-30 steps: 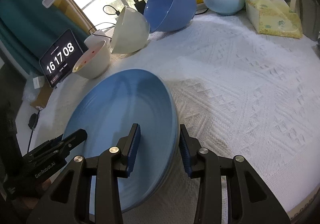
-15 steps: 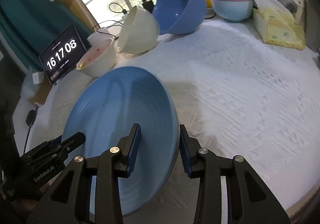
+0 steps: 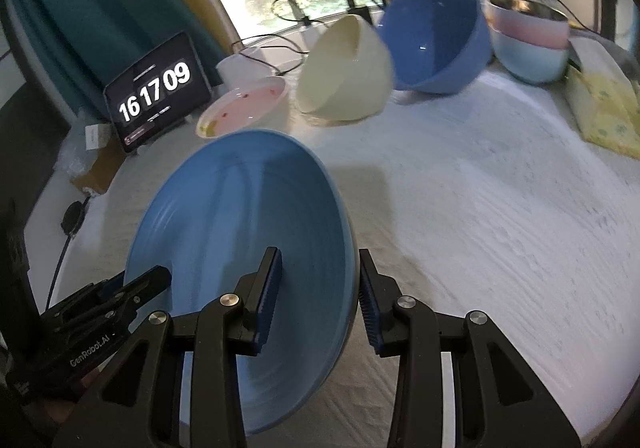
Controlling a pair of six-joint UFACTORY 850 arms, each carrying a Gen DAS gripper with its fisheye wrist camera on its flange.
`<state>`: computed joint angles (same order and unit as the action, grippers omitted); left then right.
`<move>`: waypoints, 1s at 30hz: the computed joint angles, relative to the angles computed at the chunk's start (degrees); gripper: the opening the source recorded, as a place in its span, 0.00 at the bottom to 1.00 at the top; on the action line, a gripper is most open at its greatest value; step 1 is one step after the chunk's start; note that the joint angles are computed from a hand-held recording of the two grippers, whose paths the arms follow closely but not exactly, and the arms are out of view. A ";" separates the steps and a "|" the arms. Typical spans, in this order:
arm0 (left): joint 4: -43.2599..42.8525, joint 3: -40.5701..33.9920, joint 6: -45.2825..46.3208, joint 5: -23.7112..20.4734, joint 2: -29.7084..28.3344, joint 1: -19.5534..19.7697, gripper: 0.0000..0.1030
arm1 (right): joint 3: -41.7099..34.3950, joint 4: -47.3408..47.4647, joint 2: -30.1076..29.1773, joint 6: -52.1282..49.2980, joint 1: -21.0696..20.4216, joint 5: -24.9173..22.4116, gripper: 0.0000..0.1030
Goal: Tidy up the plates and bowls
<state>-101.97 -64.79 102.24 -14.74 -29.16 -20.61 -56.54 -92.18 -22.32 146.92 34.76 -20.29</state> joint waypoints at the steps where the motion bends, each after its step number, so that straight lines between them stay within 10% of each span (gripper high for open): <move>1: -0.30 0.00 0.20 0.03 0.04 0.35 0.40 | -0.38 -0.22 -0.24 -0.32 -0.10 0.23 0.38; 30: 5.60 -4.84 -7.91 3.83 -4.38 6.19 0.41 | -19.04 17.87 -14.13 -28.20 -1.78 7.42 0.39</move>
<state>-96.37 -69.63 94.34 -10.91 -33.54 -14.41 -75.58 -74.31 -36.45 118.71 32.98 -12.87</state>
